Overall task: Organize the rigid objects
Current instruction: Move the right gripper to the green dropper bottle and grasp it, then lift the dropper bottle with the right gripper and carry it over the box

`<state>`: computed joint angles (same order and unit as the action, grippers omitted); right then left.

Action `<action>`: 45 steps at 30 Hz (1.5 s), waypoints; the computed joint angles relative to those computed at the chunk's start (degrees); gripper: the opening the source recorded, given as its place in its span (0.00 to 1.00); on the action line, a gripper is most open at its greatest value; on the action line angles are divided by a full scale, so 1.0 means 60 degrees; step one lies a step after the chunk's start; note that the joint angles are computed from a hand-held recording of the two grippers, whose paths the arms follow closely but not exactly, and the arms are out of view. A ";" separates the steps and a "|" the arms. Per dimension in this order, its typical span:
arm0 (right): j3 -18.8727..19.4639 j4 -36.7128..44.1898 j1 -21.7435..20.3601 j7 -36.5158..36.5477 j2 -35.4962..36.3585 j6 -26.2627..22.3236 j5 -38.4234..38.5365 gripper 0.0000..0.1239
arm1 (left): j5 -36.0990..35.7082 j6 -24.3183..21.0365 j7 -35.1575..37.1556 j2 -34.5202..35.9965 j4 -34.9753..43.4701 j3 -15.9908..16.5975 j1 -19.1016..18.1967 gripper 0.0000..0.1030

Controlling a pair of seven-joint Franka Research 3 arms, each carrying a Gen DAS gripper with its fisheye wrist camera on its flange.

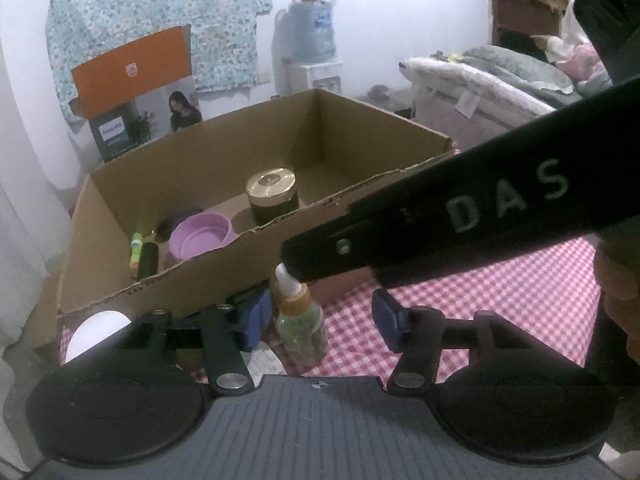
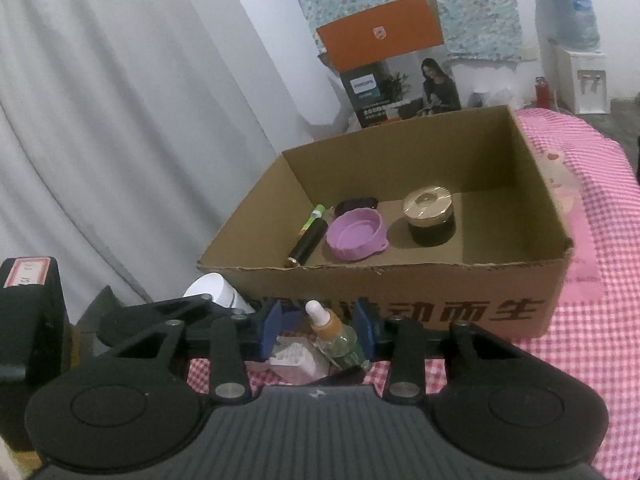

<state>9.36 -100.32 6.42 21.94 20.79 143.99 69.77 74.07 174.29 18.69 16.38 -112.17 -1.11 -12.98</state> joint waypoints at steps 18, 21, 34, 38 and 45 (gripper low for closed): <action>0.0239 0.0736 -0.0034 0.0652 0.0738 -0.0158 -0.0799 0.09 | 0.0508 0.0153 -0.1515 -0.0028 -0.0041 0.0024 0.0176 0.18; 0.0248 0.0630 -0.0068 0.0493 0.0658 -0.0082 -0.0773 0.09 | 0.0615 0.0250 -0.1736 0.0008 0.0019 0.0041 0.0143 0.18; 0.0041 0.0022 -0.0185 0.0292 0.0113 0.0261 -0.0638 0.09 | -0.0279 0.0988 -0.0936 0.0397 0.0407 0.0295 -0.0296 0.18; -0.0061 -0.0089 -0.0208 0.0296 0.0054 0.0334 -0.0611 0.09 | -0.0964 0.1083 -0.0205 0.0541 0.0426 0.0286 -0.0384 0.18; -0.0088 -0.0078 -0.0295 0.0334 0.0101 0.0206 -0.0582 0.09 | -0.0799 0.1106 -0.0224 0.0549 0.0457 0.0928 -0.1036 0.19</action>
<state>8.83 -100.79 4.65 23.94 21.39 145.22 66.28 69.27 180.93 17.35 19.68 -109.42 4.45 -19.20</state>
